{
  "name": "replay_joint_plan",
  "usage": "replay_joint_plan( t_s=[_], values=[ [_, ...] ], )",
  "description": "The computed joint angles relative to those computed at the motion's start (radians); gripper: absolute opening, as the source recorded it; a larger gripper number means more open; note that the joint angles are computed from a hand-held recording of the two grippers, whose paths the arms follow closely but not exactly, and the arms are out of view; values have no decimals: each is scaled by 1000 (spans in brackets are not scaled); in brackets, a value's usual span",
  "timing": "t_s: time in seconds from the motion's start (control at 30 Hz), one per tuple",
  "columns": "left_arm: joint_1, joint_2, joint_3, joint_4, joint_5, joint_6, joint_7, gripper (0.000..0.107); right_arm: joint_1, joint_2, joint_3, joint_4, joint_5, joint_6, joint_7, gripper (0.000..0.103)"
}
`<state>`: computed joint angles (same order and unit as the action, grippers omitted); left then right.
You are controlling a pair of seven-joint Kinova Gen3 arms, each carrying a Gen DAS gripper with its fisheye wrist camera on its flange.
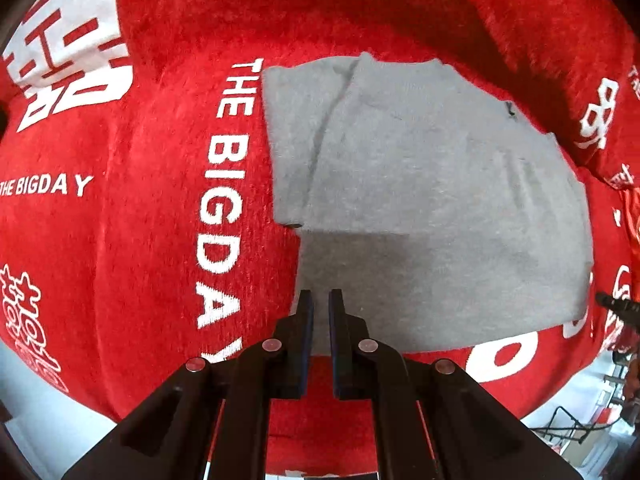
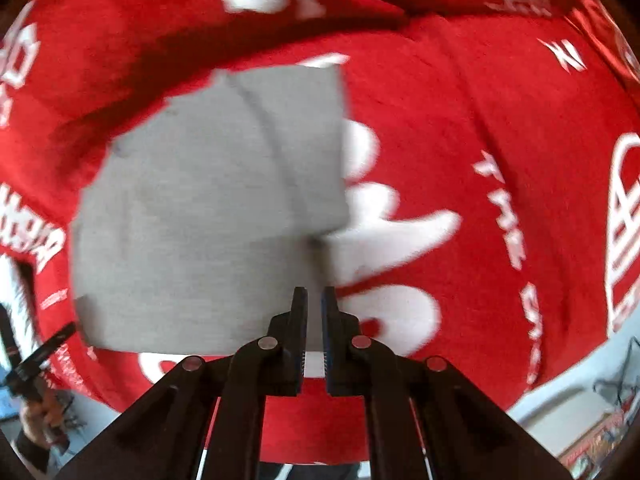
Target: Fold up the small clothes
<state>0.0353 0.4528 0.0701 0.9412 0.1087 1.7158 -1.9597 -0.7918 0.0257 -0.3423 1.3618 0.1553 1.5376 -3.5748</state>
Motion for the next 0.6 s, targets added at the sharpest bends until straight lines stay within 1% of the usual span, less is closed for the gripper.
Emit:
replay_joint_plan(
  t_s=[0.07,0.1,0.13,0.17,0.2,0.23,0.27,0.3,0.33,0.4,0.5,0.53,0.6],
  values=[
    [11,2,-3,20,-20,-12,-3,8,6,32,7,-18,-2,-35,57,6],
    [19,3,-6,46,-32,-26,-5,8,9,50,16,-19,-14,-59,82,6],
    [27,-5,-7,86,-44,-56,-6,8,23,60,21,-3,-41,-93,110,6],
    [32,-12,-11,114,-60,-80,-11,8,18,88,32,-3,-60,-120,126,6],
    [32,-25,-14,147,-72,-108,-19,15,21,105,37,2,-82,-131,143,6],
    [26,-32,-14,160,-72,-120,-23,32,16,120,34,13,-91,-136,144,6],
    [29,-39,-18,172,-89,-133,-19,40,0,117,51,20,-84,-140,139,6],
    [26,-44,-29,178,-99,-141,-20,53,-18,111,59,22,-74,-138,126,6],
    [11,-42,-26,173,-93,-133,-23,53,-16,104,56,23,-80,-135,121,6],
    [-35,-26,-17,139,-55,-85,-32,53,-18,97,59,18,-106,-115,108,6],
    [-34,-35,-26,127,-70,-86,-49,53,-21,92,59,3,-116,-94,74,6],
    [-33,-38,-25,124,-72,-88,-50,53,-26,88,58,-2,-111,-89,55,9],
    [-39,-36,-20,93,-52,-67,-46,53,-33,97,58,-31,-93,-79,32,10]
  ],
)
